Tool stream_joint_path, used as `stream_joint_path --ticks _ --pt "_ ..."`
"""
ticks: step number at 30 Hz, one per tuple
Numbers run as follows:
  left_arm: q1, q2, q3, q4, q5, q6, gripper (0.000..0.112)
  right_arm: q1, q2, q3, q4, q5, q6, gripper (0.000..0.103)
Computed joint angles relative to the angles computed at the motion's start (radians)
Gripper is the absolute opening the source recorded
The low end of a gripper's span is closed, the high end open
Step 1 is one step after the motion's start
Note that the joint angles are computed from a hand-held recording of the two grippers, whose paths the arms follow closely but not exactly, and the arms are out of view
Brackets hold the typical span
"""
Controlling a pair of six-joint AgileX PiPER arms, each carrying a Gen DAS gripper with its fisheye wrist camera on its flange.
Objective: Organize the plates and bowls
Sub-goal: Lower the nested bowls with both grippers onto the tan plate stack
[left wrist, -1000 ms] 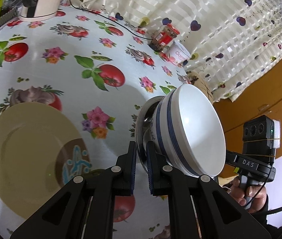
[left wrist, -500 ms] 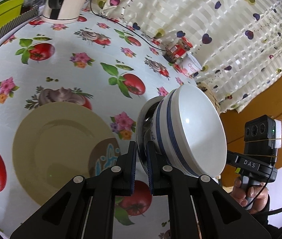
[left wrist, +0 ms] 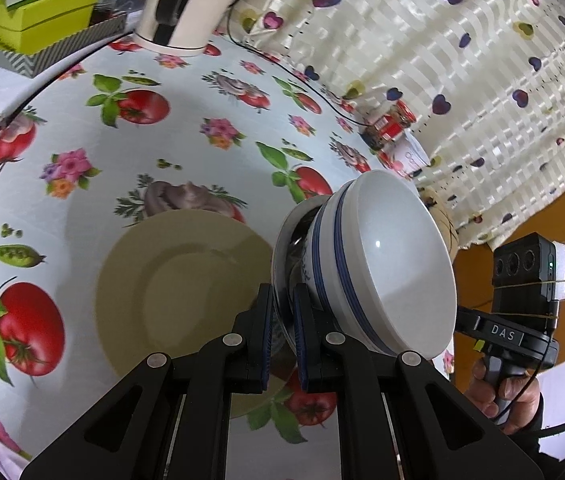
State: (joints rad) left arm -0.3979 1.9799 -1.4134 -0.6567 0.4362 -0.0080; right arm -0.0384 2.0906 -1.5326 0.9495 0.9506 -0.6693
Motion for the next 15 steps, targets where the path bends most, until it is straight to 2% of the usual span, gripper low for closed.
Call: stream_joint_path --ticks 15 --pt "0.053 -0.067 0.125 -0.040 -0.057 0.030 0.009 0.085 0.072 -0.105 -0.032 0.026 0.062 0.010"
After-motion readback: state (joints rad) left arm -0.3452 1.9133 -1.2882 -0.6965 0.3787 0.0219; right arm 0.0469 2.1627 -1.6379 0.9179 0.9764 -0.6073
